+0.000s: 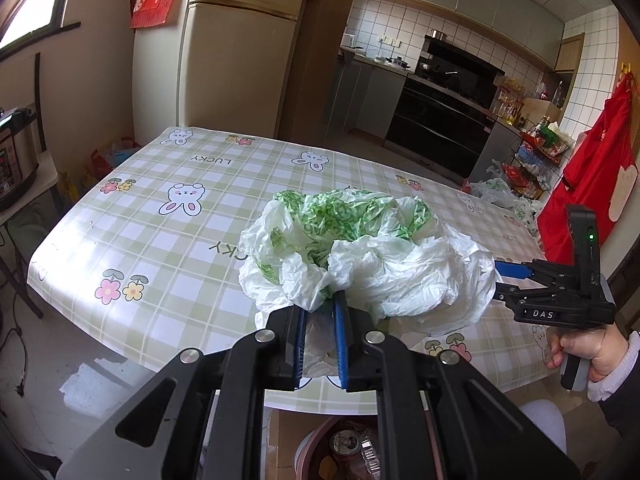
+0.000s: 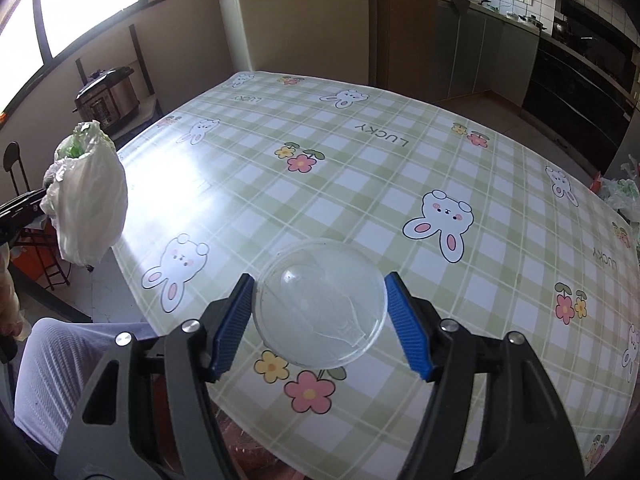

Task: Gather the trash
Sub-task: 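Carry the clear lid over the brown bin and open the right tool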

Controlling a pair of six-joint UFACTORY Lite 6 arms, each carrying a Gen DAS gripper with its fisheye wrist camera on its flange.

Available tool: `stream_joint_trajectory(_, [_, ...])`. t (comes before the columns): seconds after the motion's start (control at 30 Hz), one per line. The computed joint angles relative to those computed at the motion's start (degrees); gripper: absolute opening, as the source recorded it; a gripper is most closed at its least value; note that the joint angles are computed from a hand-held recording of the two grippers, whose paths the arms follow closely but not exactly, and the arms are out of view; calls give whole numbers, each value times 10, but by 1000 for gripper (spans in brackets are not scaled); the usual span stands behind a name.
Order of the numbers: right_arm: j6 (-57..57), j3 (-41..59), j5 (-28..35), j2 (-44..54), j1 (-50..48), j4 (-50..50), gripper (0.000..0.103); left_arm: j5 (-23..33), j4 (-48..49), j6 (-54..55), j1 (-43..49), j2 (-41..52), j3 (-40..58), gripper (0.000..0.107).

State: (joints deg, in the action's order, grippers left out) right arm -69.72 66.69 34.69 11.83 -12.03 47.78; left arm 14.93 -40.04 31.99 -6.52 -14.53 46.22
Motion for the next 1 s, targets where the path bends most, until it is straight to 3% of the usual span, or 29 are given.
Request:
stream_joint_trajectory(0.63, [34,-213,105,-342,7,-20,67,101,330,-356,-62,-284,-131,13])
stream_joint_trajectory(1.0, [102,-307,187,-543,1,-67,67,210,369,-410,-90,-462,-182,13])
